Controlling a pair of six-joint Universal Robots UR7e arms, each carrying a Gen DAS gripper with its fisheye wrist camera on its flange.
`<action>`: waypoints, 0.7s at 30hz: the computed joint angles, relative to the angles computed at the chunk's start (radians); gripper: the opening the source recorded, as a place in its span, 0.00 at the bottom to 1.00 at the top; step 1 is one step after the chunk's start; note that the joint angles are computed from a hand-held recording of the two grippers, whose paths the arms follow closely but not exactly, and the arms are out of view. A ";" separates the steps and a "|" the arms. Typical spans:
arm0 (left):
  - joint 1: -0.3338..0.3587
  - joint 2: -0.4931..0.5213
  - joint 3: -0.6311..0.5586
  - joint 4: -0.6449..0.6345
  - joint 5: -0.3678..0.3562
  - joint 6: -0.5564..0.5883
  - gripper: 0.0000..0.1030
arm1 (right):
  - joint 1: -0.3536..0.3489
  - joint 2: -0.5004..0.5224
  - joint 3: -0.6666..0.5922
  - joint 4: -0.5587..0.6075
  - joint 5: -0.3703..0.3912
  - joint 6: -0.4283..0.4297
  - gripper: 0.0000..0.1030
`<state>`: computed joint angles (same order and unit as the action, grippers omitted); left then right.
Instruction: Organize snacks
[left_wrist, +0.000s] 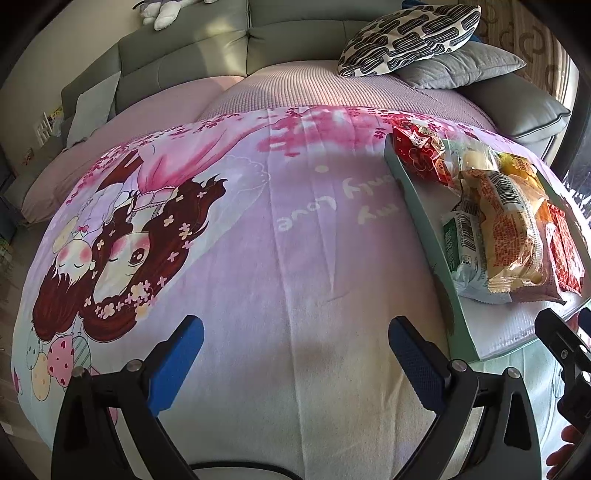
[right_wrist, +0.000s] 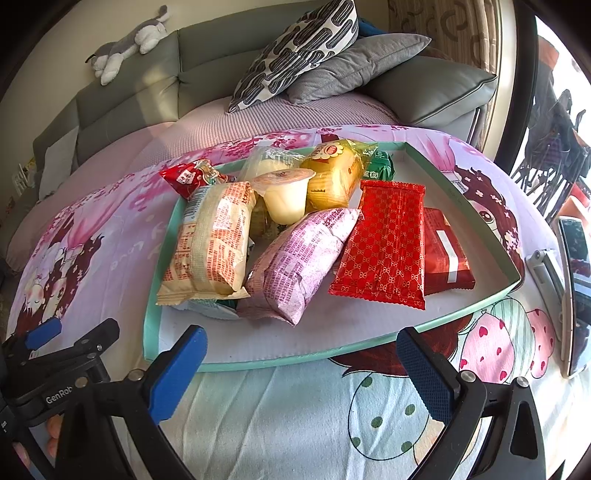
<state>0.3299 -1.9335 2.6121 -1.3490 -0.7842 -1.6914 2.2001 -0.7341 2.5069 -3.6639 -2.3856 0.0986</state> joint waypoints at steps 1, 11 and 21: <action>0.001 0.001 0.000 0.001 -0.001 -0.001 0.97 | 0.000 0.001 0.000 0.002 -0.001 0.001 1.00; 0.012 0.015 -0.006 0.009 -0.003 -0.013 0.97 | -0.004 0.005 0.001 0.001 -0.001 0.000 1.00; 0.014 0.038 -0.013 0.026 -0.009 -0.027 0.97 | -0.006 0.008 0.002 -0.001 -0.001 0.001 1.00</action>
<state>0.3436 -1.8960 2.5995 -1.3231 -0.7936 -1.7182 2.1944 -0.7257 2.5087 -3.6653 -2.3867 0.0998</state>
